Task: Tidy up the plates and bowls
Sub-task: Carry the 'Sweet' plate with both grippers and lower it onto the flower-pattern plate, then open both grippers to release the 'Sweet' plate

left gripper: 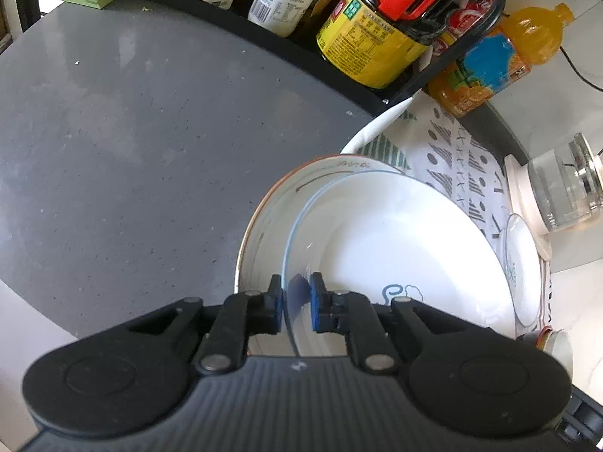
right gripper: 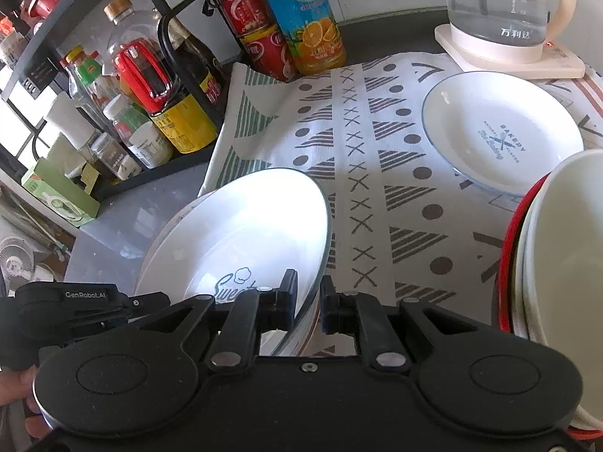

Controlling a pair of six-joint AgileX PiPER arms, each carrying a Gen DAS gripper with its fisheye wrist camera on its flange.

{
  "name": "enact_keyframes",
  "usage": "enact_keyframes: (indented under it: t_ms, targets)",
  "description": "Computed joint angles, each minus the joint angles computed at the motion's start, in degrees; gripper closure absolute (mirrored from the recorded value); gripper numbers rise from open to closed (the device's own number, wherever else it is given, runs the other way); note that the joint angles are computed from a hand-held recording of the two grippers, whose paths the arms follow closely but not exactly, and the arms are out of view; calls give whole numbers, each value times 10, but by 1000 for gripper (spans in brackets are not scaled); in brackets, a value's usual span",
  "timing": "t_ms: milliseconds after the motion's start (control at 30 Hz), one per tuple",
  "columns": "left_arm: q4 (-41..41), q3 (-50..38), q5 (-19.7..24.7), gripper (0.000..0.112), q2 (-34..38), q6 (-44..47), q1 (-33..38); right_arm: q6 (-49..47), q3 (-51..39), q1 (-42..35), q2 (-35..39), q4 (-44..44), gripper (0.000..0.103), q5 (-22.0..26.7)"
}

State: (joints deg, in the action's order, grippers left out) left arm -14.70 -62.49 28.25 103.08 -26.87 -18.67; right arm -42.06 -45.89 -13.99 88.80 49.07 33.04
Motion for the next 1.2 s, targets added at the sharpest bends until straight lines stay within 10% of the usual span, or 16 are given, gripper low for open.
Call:
enact_keyframes:
  t_ms: [967,1200]
  targets:
    - [221,-63,109,94,-20,-182,-16,86,-22,51,54,-55,87,-31]
    - [264,-90,120,66,-21,-221,-38,52,-50,17,25,-17,54,14]
